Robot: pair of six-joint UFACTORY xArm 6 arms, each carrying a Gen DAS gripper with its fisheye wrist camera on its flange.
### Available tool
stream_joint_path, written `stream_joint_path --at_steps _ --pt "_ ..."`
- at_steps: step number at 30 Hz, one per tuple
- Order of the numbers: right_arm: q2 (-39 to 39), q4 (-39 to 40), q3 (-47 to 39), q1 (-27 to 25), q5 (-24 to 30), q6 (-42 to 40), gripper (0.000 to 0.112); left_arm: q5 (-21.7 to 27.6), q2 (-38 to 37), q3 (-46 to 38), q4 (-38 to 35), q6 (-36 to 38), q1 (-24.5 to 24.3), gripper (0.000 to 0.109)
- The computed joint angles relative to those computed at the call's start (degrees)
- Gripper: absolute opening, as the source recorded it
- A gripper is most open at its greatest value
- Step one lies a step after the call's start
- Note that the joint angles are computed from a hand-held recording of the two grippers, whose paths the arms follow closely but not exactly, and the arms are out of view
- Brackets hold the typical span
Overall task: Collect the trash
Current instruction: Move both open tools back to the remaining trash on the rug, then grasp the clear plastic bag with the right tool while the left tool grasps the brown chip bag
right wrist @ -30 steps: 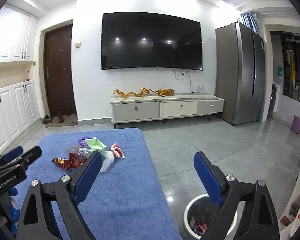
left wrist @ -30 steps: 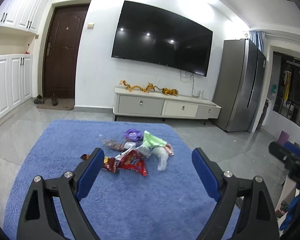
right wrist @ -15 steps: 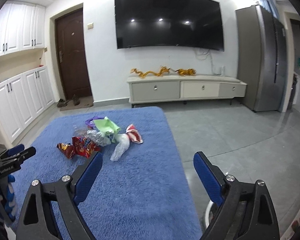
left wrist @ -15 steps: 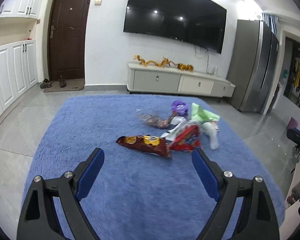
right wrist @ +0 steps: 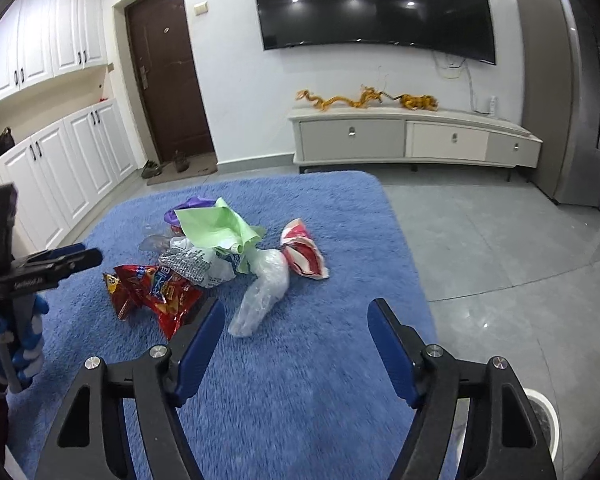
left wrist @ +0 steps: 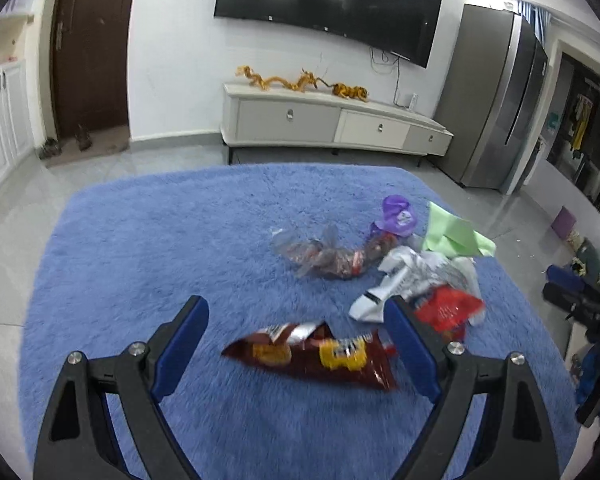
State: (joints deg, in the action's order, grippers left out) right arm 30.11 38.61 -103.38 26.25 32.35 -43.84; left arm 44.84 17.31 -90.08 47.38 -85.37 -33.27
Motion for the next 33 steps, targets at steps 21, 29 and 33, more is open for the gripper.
stream_joint_path --at_steps 21,29,33 --pt "23.08 -8.32 -33.23 1.38 18.68 11.78 0.044 -18.18 -3.23 11.7 -8.48 -0.77 -1.22 0.089" --pt "18.83 -7.12 -26.51 1.75 16.62 8.74 0.024 -13.91 -2.23 8.87 -7.9 1.13 -6.47 0.089" --pt "13.64 -5.38 -18.11 1.64 13.62 6.11 0.022 -15.54 -1.35 7.14 -7.14 2.05 -8.9 0.089"
